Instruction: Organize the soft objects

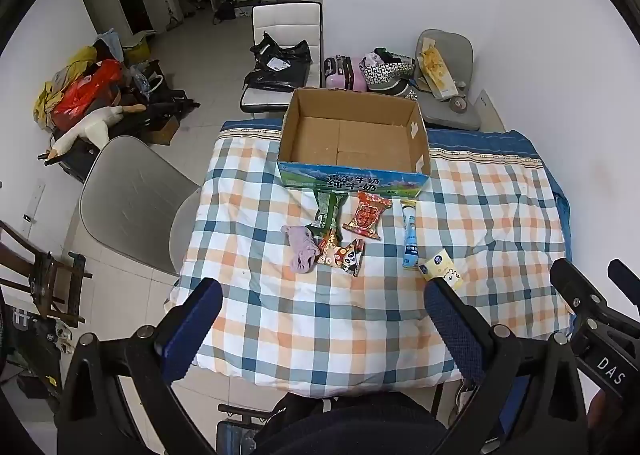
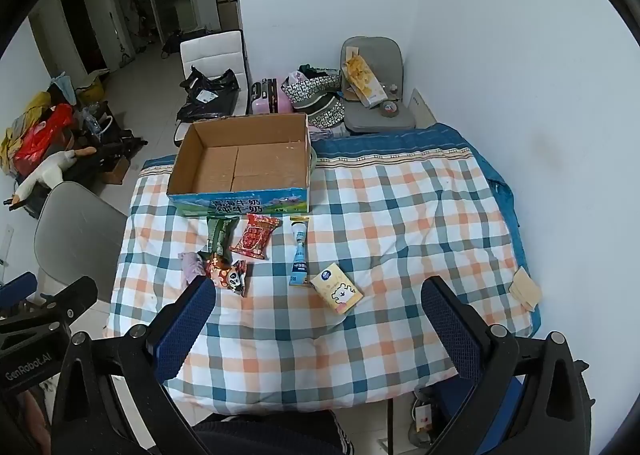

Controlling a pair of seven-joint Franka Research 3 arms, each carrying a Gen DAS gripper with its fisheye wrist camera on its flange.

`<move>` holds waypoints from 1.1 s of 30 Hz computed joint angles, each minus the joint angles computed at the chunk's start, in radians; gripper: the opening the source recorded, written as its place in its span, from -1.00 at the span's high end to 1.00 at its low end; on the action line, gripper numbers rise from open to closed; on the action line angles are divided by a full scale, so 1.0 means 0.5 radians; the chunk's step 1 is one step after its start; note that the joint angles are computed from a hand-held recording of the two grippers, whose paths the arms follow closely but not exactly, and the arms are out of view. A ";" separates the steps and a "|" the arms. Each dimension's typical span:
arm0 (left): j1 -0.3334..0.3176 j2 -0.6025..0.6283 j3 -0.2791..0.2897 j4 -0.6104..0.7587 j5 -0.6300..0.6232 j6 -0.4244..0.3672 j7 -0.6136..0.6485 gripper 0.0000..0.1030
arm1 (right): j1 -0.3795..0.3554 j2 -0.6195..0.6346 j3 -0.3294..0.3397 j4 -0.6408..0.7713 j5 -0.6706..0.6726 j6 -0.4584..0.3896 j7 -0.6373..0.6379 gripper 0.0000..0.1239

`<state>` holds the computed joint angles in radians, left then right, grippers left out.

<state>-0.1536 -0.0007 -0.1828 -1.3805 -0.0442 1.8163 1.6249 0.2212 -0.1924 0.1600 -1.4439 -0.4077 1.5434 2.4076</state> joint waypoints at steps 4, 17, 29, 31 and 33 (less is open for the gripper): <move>0.001 0.004 -0.001 0.005 0.006 -0.004 -0.002 -1.00 | 0.000 0.006 0.006 0.013 -0.014 -0.014 0.000 -0.66; 0.012 0.072 0.004 0.132 0.020 -0.040 0.012 -1.00 | 0.011 0.002 0.011 0.021 -0.037 -0.020 0.006 -0.66; 0.027 0.127 -0.006 0.240 0.030 -0.066 0.016 -1.00 | 0.028 0.053 0.002 0.144 -0.088 -0.066 -0.012 -0.66; 0.029 0.117 -0.004 0.226 0.027 -0.057 0.015 -1.00 | 0.028 0.060 0.001 0.181 -0.101 -0.080 -0.019 -0.66; 0.029 0.135 -0.004 0.257 0.030 -0.070 0.015 -1.00 | 0.028 0.064 -0.003 0.191 -0.103 -0.081 -0.022 -0.66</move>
